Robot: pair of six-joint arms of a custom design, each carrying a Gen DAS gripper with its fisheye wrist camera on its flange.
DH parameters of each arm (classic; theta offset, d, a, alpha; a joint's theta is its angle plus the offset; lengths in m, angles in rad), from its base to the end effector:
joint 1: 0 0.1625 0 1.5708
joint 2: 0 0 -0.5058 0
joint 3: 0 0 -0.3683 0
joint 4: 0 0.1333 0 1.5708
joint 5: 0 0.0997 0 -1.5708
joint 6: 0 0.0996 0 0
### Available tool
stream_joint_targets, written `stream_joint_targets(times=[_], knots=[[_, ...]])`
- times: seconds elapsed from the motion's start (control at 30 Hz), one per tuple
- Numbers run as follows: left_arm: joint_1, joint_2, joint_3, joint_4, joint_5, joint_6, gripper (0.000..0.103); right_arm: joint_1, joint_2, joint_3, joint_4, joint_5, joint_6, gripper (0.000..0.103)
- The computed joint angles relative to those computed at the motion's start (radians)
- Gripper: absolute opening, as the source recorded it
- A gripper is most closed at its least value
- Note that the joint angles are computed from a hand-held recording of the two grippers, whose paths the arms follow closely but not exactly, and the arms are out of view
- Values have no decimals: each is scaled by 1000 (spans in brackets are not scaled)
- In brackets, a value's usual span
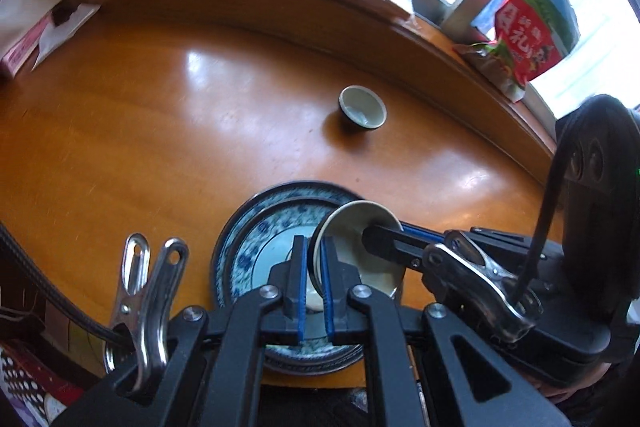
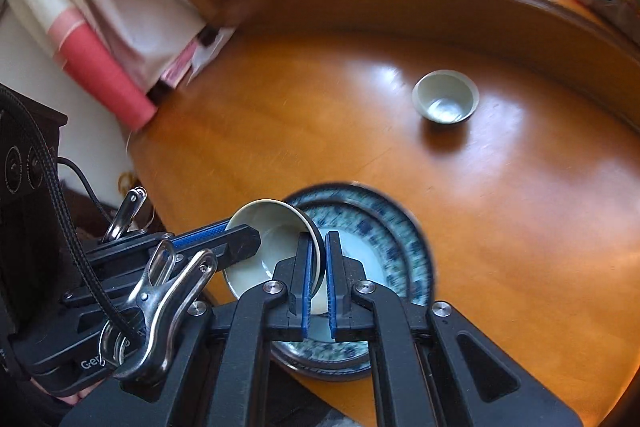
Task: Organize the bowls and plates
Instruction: 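Lower the gripped bowl into the bowl already on the plates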
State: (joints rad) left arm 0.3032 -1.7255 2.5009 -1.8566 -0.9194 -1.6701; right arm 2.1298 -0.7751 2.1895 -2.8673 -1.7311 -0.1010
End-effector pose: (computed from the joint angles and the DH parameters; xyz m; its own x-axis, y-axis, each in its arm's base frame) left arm -0.1672 -0.2553 0.2877 -0.8416 -0.3459 -0.4149 -0.0490 0.8138 -0.5791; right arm 0.3680 -0.3668 0.0433 -0.7696 -0.6216 0.1458 -0.6074 0.7832 0.1330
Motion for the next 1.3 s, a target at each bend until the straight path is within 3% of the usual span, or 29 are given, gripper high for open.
stream_joint_targets(times=[0.2,0.5,1.07,1.3], knots=[[-11,-32,27,16,-45,-54,6,14,23,-1,32,-11,-10,7],[48,38,49,-94,-74,30,6,0,29,0,75,-40,30,7],[98,113,31,-143,-70,114,6,-17,16,12,82,-50,65,7],[97,113,31,-148,-64,122,7,-16,11,-12,141,-76,81,7]])
